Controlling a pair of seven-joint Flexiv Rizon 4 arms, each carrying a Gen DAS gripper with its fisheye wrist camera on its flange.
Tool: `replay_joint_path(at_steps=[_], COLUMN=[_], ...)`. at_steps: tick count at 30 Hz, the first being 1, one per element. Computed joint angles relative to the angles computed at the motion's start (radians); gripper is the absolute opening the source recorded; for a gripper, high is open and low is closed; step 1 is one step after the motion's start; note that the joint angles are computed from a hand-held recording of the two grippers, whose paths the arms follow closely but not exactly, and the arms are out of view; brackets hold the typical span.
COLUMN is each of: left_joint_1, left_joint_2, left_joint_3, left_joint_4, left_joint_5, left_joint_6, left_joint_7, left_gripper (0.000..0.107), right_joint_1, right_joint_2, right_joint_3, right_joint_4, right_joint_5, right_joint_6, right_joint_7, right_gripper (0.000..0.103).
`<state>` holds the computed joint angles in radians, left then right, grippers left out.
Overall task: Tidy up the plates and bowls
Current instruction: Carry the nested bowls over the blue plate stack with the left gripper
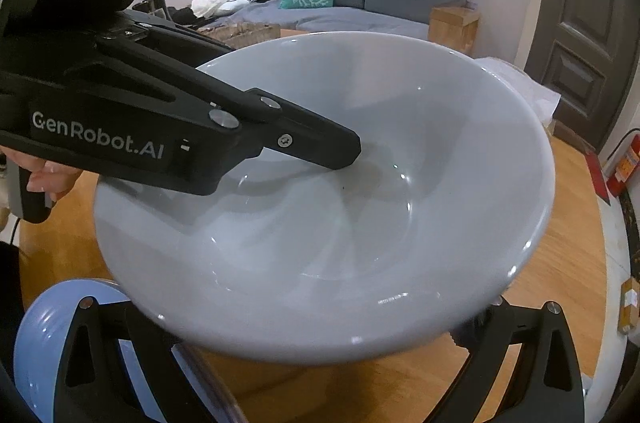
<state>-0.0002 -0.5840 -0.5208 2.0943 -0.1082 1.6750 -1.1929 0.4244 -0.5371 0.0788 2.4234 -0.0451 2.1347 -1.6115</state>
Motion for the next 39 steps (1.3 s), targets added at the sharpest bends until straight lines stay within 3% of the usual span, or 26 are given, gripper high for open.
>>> replay_joint_path(at_steps=[18, 39], left_joint_1=[0.032, 0.19], left_joint_2=[0.063, 0.184], left_joint_3=[-0.028, -0.2], left_joint_4=[0.045, 0.152], left_joint_5=[0.02, 0.057], left_joint_6=[0.023, 0.048], left_joint_7=[-0.011, -0.04], left_gripper=[0.032, 0.032], right_joint_1=[0.051, 0.217], right_joint_2=[0.046, 0.194], right_joint_3=[-0.005, -0.01], right_joint_4=[0.067, 0.199], right_joint_5=[0.082, 0.344], right_joint_6=[0.067, 0.114], right_joint_7=[-0.055, -0.147], right_gripper=[0.097, 0.097])
